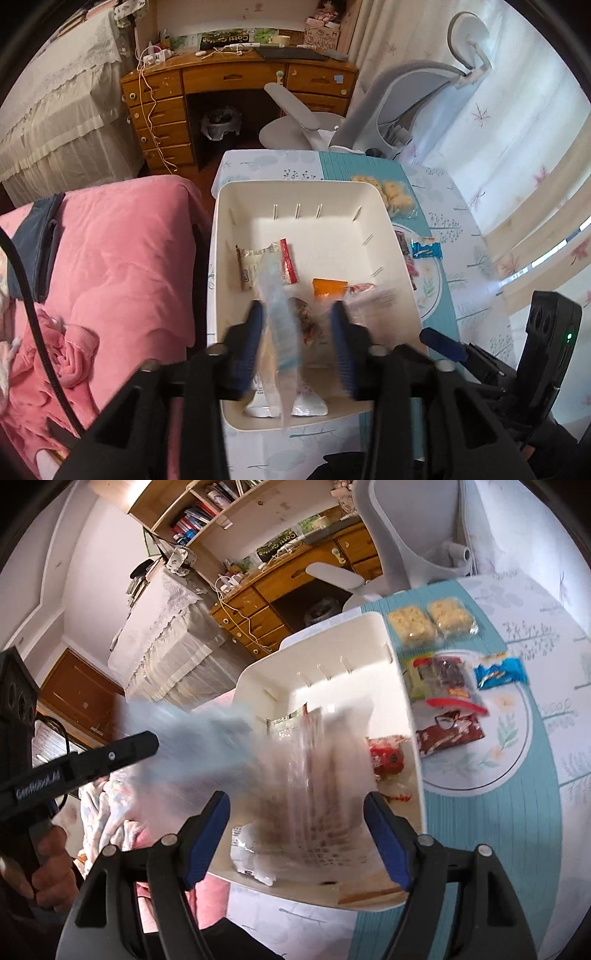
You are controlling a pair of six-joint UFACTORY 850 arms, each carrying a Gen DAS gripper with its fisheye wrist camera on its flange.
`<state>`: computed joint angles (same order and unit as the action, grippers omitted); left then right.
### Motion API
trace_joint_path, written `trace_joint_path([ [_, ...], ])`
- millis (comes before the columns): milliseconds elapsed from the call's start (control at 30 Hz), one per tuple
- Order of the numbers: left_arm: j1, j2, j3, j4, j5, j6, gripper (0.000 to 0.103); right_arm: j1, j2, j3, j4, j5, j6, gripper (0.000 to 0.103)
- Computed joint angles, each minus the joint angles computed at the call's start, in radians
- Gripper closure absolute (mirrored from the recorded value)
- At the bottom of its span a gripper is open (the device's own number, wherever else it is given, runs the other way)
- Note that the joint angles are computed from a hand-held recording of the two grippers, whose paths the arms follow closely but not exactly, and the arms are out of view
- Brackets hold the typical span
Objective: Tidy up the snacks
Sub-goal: 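Carry both packets over the white tray and open both grippers to drop them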
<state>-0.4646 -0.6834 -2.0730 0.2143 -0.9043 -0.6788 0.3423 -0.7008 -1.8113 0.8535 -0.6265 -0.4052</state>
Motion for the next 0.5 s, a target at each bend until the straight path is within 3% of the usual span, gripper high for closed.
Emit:
trace_joint_path([
  [67, -0.004, -0.002, -0.004, 0.015, -0.001, -0.001, 0.043, 0.007, 0.009, 0.011, -0.019, 0.023, 0.020, 0.025],
  [200, -0.009, -0.017, -0.028, 0.008, -0.007, 0.013, 0.035, 0.012, 0.026, 0.028, -0.062, 0.040, 0.054, 0.022],
  [500, -0.036, -0.099, -0.156, -0.046, -0.046, 0.034, 0.028, -0.010, 0.080, 0.079, -0.189, 0.082, 0.115, 0.022],
])
